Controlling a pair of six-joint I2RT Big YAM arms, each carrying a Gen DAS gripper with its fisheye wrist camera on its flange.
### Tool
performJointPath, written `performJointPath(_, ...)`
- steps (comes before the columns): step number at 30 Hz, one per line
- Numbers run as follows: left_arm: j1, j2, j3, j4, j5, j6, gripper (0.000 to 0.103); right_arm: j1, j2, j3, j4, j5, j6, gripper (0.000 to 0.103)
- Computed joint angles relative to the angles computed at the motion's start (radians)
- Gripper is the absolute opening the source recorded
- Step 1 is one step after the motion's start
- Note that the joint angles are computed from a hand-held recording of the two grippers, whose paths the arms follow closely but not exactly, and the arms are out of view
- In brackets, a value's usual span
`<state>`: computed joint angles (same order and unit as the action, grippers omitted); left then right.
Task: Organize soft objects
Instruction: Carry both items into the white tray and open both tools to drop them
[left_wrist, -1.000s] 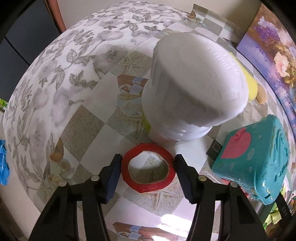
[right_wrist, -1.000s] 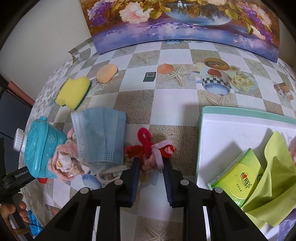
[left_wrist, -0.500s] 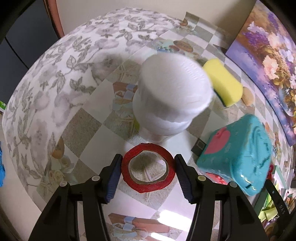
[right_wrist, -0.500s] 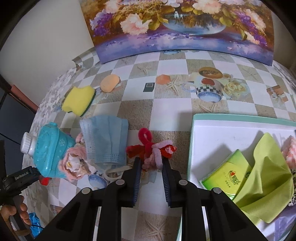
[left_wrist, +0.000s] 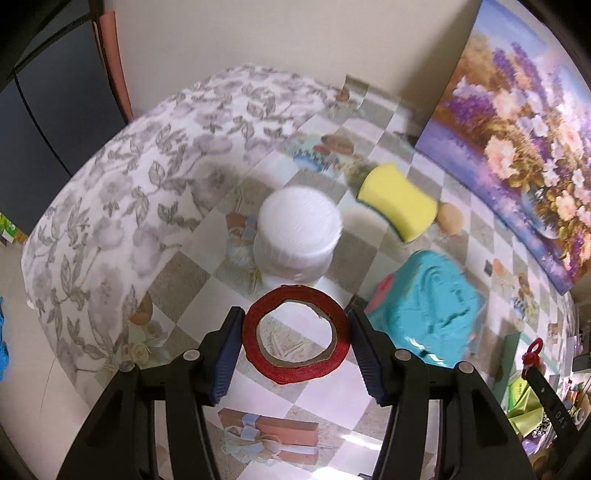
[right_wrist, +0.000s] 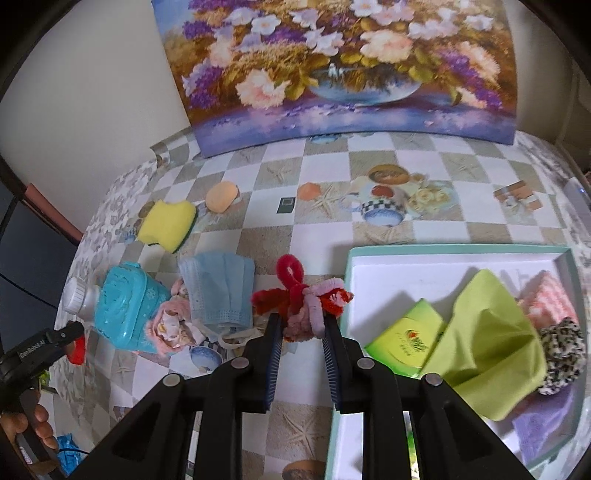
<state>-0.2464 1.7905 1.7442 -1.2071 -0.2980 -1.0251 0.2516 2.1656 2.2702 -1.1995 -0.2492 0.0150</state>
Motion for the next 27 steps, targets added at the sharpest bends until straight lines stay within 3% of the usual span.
performJointPath(10, -0.048, 0.018, 0.091, -0.015, -0.079, 0.036, 0.059, -0.017, -0.051, -0.03, -0.001, 0.022, -0.015, 0.023)
performJointPath(18, -0.085, 0.081, 0.191, -0.044, -0.078, 0.06, 0.059, -0.045, -0.039, -0.006, -0.023, 0.018, -0.021, 0.024)
performJointPath(27, -0.152, 0.212, 0.394, -0.085, -0.054, 0.129, 0.059, -0.109, 0.004, 0.056, -0.072, 0.03, 0.011, 0.024)
